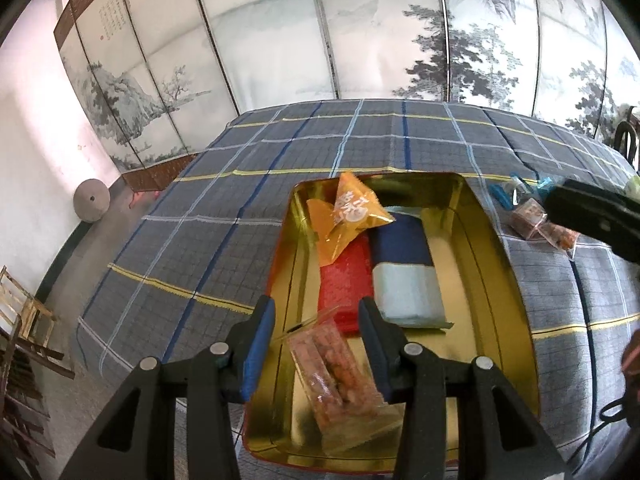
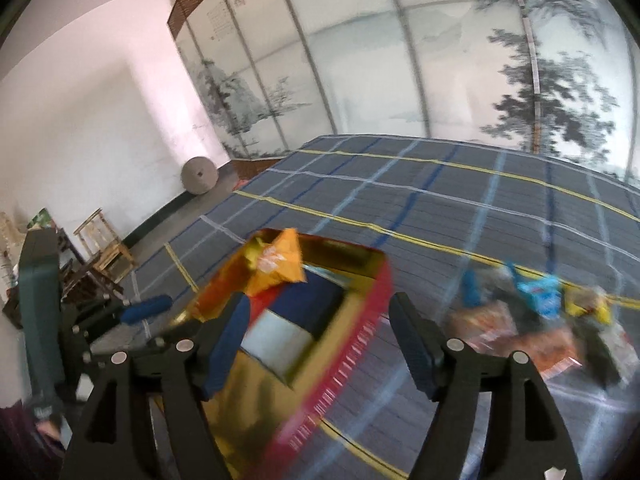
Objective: Organize snacks
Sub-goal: 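Move both grippers away from the tin back toward the remaining snacks, then grasp the clear red-label box with the left gripper while the right grasps the silver pack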
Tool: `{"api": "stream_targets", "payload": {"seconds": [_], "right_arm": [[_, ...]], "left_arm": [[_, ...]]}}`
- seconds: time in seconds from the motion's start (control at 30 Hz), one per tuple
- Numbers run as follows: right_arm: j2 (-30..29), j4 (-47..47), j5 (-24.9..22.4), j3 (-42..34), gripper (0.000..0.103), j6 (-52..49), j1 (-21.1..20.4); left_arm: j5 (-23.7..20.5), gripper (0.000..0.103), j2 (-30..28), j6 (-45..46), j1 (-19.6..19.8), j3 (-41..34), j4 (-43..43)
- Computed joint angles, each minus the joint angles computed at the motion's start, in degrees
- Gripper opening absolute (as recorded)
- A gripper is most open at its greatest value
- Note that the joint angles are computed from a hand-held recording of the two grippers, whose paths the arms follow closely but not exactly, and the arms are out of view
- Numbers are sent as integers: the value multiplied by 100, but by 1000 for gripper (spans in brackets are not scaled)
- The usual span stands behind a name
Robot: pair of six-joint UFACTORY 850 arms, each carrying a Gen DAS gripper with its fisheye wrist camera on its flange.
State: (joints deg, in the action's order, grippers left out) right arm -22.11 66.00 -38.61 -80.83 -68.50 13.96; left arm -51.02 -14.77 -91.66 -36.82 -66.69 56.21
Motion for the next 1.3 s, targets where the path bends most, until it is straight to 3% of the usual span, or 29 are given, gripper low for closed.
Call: {"api": "stream_targets", "payload": {"seconds": [0.33,0.5,0.6,0.8,0.93,1.0,1.1,1.3], "right_arm": [[432,-472,531,755,72,279,-888],[550,-1050,1150,1032,72,631,-1201],[648,-1482,1541,1200,72,732,-1277],[690,-1014,1397,1332,72,169,-1549],[650,-431,1074,1311,72,-316,-1727],[627,-268,899,1313,72,-389,-1781],[632,125,646,1341,74,-712,-1883],[654,537,351,1394,77,-1105,-1983]], "left_arm": [[-107,44,-300,437,-174,-470,-63],[298,44,-521,1150,-235,-837,-410],[772,46,-733,1903,-199,-1181,-989],[1517,48,-1297,3929,56,-2048,-3071],[1252,48,-1840,4428,76,-2831,-3095],[1228,48,-2128,5130,131,-3258,-3389],[791,48,-2651,5599,173,-4037,-3405],[411,48,-3452,7073,503,-5196,-4319]]}}
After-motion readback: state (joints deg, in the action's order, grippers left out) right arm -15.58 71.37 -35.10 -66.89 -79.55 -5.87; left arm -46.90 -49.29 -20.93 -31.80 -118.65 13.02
